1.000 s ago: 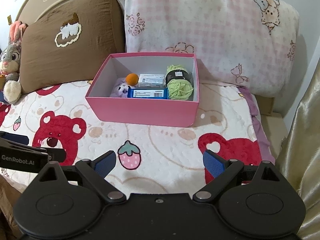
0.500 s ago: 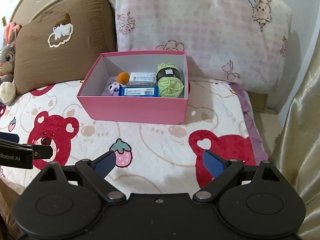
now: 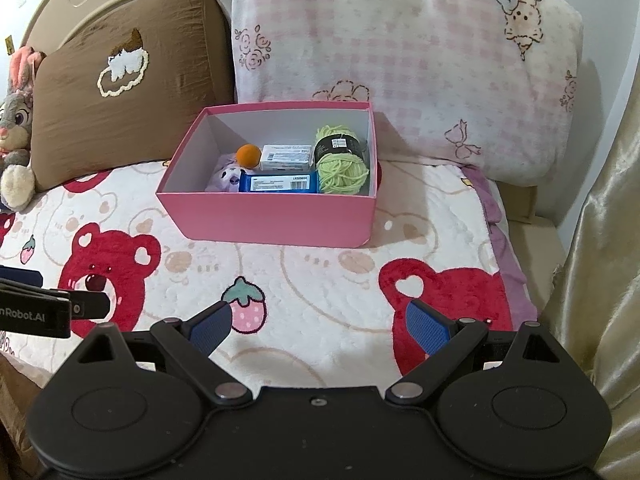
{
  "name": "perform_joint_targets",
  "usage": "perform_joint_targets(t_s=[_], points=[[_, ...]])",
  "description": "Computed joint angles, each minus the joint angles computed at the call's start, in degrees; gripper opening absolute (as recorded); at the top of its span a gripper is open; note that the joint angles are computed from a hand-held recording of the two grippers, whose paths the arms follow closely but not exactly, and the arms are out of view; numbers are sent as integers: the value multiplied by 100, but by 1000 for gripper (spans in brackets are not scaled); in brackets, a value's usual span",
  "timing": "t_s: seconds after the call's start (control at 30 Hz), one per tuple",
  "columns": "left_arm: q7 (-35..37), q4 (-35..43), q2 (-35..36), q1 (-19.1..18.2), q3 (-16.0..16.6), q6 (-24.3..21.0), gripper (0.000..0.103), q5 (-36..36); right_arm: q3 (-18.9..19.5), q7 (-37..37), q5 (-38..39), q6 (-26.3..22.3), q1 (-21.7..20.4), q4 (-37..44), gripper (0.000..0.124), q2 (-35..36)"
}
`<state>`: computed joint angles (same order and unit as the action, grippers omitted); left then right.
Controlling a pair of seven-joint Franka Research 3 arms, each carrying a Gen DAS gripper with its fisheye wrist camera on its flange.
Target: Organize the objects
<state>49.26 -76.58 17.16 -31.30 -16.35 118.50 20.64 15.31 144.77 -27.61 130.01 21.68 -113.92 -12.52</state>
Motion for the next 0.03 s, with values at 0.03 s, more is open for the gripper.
perform_joint_targets(t_s=[0.03], points=[[-10, 6, 2, -6, 3, -13, 103, 10, -3, -15, 10, -2, 3, 1, 96, -2]])
